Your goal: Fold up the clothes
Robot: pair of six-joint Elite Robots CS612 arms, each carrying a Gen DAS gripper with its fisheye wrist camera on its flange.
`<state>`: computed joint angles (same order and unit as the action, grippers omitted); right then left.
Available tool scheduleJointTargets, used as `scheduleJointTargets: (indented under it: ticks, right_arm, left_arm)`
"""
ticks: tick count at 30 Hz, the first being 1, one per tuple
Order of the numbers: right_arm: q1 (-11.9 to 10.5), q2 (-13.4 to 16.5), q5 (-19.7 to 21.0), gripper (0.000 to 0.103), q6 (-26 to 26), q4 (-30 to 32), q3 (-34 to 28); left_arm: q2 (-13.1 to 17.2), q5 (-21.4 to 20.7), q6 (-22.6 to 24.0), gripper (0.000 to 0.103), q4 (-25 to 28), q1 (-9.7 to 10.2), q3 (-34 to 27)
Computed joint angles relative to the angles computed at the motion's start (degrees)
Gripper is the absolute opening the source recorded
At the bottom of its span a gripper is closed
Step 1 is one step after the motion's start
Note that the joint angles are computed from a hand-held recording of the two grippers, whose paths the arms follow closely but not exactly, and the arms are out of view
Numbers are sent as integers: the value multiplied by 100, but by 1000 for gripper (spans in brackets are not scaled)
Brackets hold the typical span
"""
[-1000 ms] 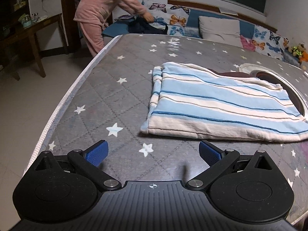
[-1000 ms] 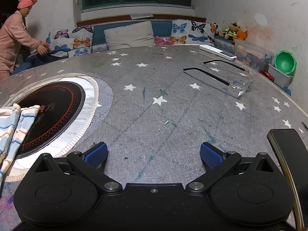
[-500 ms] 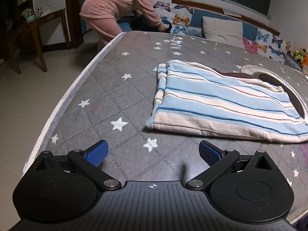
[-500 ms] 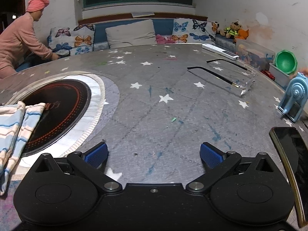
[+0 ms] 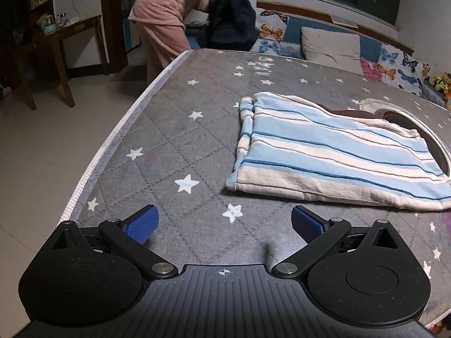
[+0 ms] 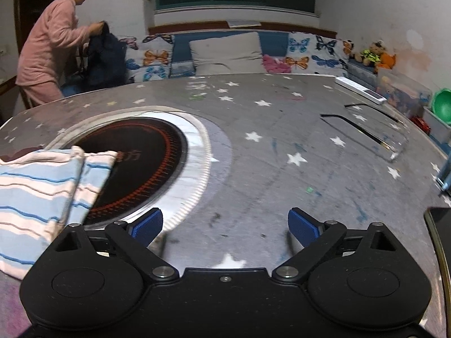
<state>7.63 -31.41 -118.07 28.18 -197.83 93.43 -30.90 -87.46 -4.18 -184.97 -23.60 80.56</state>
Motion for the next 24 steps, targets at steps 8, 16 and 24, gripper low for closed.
scheduleJointTargets:
  ticks: [8,16,24]
  right_arm:
    - [53,-5,230,91,-360,53,-186]
    - [104,13,467,86,-624,102,-361]
    - [138,85,767,84,-861,199,-670]
  left_arm:
    - [-2,6,13,102,-49,14,-9]
    - [5,-9,-16,102,-17,26,-62]
    - [70,70,178,102,-135,-5,-289]
